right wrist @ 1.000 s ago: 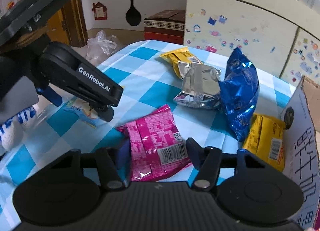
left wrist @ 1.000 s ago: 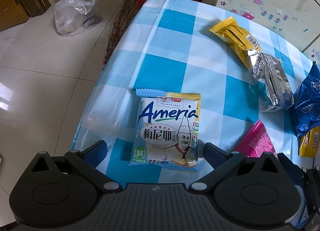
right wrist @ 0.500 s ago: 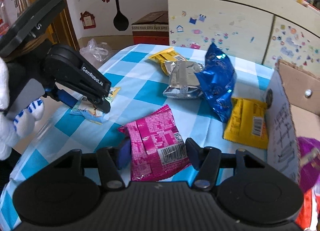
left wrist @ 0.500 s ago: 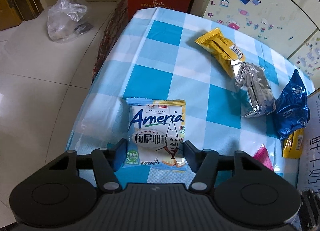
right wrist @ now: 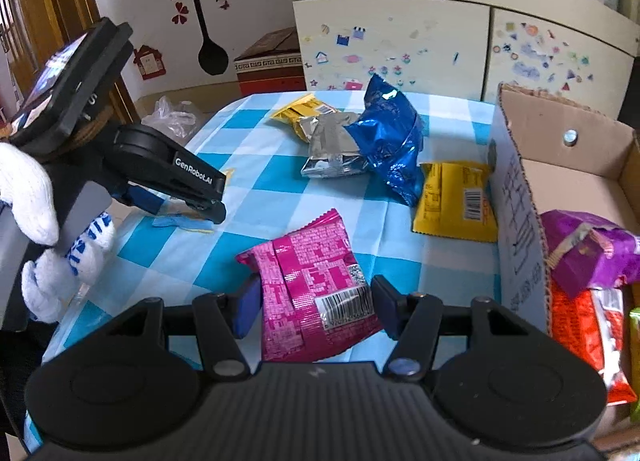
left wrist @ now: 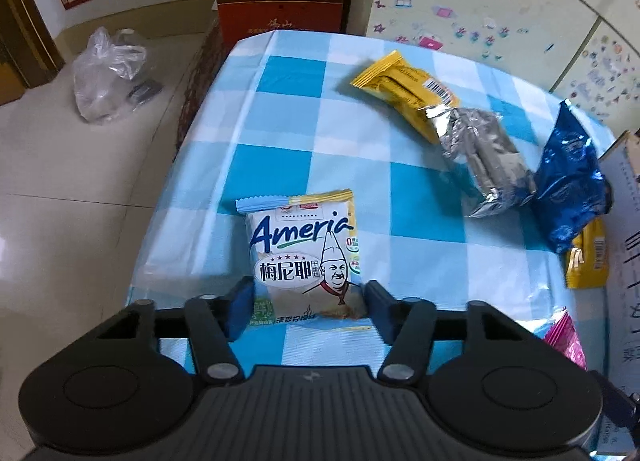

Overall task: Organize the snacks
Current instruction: 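Close the left tool on the white Ameria bag while the right tool closes on the pink bag, then carry the Ameria bag and pink bag over the cardboard box with both tools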

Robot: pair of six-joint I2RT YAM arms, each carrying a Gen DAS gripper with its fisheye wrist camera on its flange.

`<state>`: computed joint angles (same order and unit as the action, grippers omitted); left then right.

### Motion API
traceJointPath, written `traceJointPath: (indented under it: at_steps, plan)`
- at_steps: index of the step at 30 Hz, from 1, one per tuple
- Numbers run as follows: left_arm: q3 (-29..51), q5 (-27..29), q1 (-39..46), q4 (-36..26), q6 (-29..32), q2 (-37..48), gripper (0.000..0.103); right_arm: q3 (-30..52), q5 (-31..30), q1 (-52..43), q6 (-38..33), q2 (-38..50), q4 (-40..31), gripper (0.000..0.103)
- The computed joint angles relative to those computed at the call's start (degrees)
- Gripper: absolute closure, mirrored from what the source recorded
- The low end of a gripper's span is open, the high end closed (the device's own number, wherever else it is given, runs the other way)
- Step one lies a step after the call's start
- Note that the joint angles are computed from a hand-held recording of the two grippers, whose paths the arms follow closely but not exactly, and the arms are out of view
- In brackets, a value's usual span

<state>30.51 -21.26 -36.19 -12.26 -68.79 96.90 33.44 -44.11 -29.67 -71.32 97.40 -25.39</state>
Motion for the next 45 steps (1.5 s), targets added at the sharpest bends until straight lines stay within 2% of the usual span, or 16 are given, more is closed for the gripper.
traceJointPath:
  at_steps: [2, 7, 19, 24, 30, 34, 45]
  plan:
    - [-0.6, -0.1, -0.5, 0.0, -0.7, -1.2, 0.044, 0.4, -0.8, -0.6, -0.3, -0.9, -1.9, 0.044]
    - [-2.5, 0.6, -1.2, 0.0, -3.9, -5.4, 0.045, 1.4, -3.0, -1.3, -1.6, -3.7, -6.6, 0.044]
    - [0.4, -3.7, -7.6, -7.8, -9.2, -13.7, 0.045, 5.2, -6.5, -2.4, -5.5, -9.7, -16.9, 0.044]
    - [3.1, -6.1, -10.6, -10.4, -9.9, -14.5, 0.045, 9.1, -8.3, -3.5, -10.0, -11.2, -23.2, 0.043]
    - [5.7, -8.4, -13.2, -11.4, -9.7, -14.8, 0.045, 16.6, -10.0, -5.8, -13.1, -8.1, -29.3, 0.043]
    - [8.5, -10.2, -15.1, -12.2, -8.8, -12.7, 0.045, 20.7, -12.8, -7.9, -10.0, -4.3, -30.5, 0.043]
    - [13.4, -12.4, -17.8, -12.2, -6.6, -7.7, 0.045, 22.7, -13.9, -9.5, 9.3, -1.8, -19.9, 0.043]
